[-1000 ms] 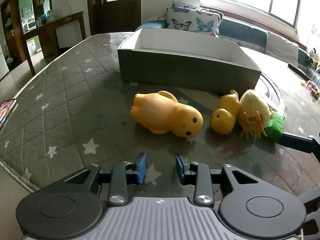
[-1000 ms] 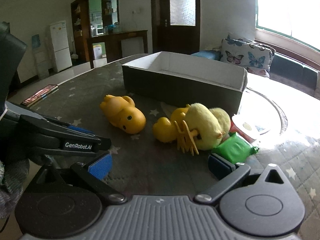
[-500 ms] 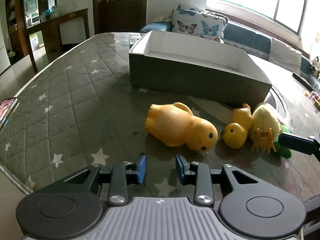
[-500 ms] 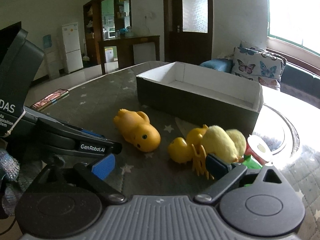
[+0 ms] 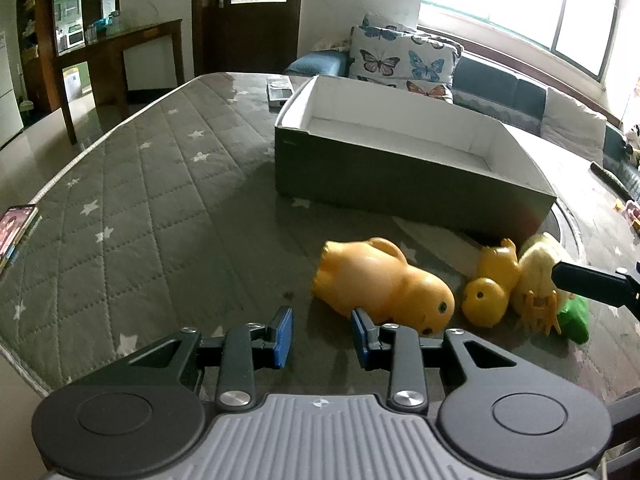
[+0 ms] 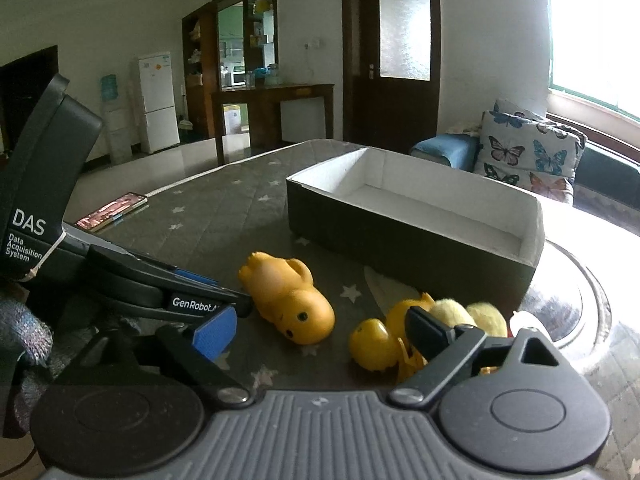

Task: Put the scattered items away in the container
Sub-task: 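Move the left tool toward the large orange rubber duck, then close the left tool on the orange rubber duck's body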

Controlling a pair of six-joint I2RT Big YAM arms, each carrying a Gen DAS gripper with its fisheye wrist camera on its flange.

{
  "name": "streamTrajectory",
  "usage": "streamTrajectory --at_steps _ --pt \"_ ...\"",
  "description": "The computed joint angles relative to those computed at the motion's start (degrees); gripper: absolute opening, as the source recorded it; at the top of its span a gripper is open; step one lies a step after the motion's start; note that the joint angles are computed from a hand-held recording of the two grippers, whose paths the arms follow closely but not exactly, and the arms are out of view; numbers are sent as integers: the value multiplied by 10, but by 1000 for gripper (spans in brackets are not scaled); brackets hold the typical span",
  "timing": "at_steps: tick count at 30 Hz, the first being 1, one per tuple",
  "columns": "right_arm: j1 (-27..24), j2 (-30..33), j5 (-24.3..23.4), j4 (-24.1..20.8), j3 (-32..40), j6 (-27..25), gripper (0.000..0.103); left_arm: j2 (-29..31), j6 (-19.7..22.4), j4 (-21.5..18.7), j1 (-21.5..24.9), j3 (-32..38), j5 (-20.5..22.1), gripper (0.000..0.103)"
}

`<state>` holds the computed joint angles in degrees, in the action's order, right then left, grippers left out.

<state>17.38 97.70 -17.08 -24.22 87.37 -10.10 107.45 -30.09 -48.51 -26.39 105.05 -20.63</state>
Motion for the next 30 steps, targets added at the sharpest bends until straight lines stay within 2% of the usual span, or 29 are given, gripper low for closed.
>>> streamTrajectory --at_steps 10,19,23,30 --pt "7 27 -20 -28 34 -33 89 -10 -6 19 23 -5 31 35" --pt "25 61 -4 -62 73 -89 83 -11 3 35 32 0 64 35" --pt "28 80 -1 -77 94 -97 77 -12 9 45 37 2 89 35" --pt "28 102 4 -96 121 -92 66 -4 10 43 43 12 105 35"
